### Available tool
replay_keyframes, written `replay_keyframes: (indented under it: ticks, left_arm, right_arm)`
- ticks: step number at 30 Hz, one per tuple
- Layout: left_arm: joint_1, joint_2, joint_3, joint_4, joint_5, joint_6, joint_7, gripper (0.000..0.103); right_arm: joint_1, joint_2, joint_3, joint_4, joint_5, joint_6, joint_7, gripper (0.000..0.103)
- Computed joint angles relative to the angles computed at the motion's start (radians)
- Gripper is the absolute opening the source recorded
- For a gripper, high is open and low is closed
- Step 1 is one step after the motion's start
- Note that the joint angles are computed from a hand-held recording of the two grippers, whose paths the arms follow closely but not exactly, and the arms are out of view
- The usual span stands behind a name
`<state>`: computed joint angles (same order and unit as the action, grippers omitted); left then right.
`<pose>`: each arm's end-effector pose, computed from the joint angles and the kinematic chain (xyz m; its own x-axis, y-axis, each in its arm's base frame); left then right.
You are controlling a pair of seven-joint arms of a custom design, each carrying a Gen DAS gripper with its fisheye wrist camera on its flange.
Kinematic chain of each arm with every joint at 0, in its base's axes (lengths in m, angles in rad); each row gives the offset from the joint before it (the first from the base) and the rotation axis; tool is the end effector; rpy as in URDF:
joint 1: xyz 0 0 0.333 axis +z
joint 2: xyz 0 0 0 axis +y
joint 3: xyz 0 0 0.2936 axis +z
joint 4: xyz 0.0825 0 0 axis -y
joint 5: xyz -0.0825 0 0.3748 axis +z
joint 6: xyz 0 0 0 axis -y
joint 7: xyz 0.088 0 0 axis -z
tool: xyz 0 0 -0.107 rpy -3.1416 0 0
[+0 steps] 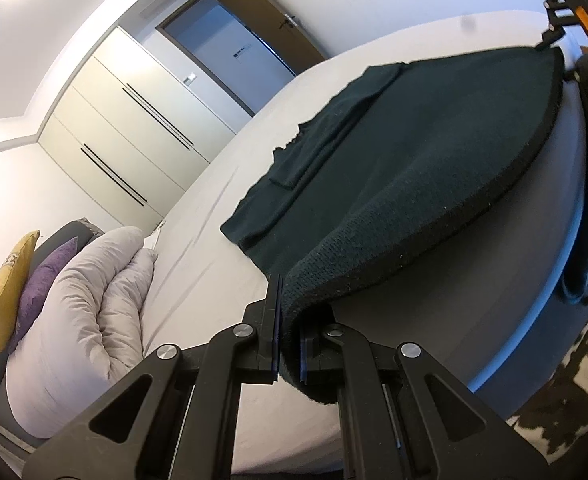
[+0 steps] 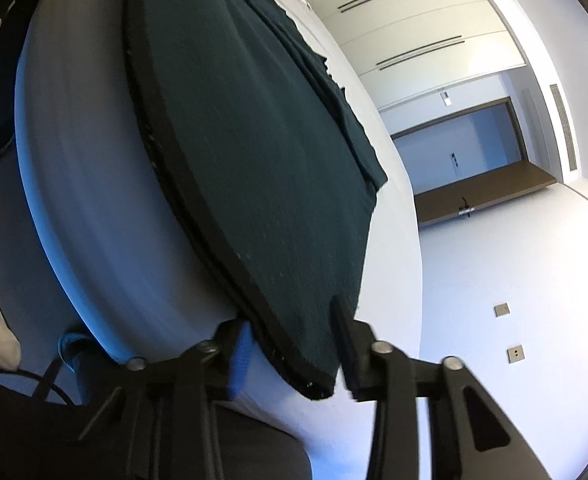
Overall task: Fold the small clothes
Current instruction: 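Grasp the hem with the right gripper while the left gripper holds it, then fold the held hem over toward the collar with both grippers and release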
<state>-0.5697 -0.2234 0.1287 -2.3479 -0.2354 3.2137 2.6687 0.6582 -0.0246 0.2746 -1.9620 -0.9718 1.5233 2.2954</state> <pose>0.4745 -0.1948 0.5352 -0.5988 -0.4559 -0.6584 0.0353 0.8063 -0.5904 0.3765 0.3554 0.4832 0.0819 -0.5454 0.8342 -0.8512 -0.4736 -0.2261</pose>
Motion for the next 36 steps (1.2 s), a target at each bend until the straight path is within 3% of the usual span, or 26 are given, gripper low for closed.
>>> replay_keyframes:
  ticks: [3, 7, 13, 18, 24, 27, 31, 36]
  left_arm:
    - [-0.005, -0.003, 0.006, -0.032, 0.012, 0.021, 0.010, 0.006]
    - [-0.010, -0.008, 0.017, -0.078, 0.078, 0.051, -0.001, 0.006]
    - [-0.002, -0.022, 0.040, -0.115, 0.159, 0.051, -0.050, 0.006]
    - [-0.090, -0.011, 0.121, -0.049, 0.084, 0.016, -0.115, 0.006]
    - [-0.208, 0.074, 0.203, 0.102, -0.080, 0.027, -0.082, 0.006]
    - [-0.322, 0.153, 0.299, 0.227, -0.234, 0.013, 0.006, 0.006]
    - [-0.281, 0.258, 0.268, 0.377, -0.335, -0.032, 0.068, 0.006]
    - [-0.200, 0.434, 0.231, 0.625, -0.299, -0.130, -0.019, 0.006]
  right_arm:
    - [-0.002, 0.002, -0.002, 0.005, 0.012, -0.024, -0.002, 0.024]
    - [-0.006, 0.002, -0.006, 0.013, 0.032, -0.032, -0.006, 0.005]
    - [-0.011, -0.025, -0.002, 0.002, -0.005, -0.023, 0.031, 0.005]
    - [-0.032, -0.048, -0.002, 0.011, -0.061, 0.005, 0.069, 0.004]
    - [-0.082, -0.040, -0.027, 0.062, -0.155, 0.048, 0.108, 0.004]
    - [-0.113, -0.031, -0.047, 0.094, -0.192, 0.081, 0.126, 0.004]
    - [-0.155, -0.003, -0.076, 0.150, -0.249, 0.142, 0.096, 0.004]
    - [-0.206, 0.062, -0.131, 0.238, -0.262, 0.259, 0.031, 0.004]
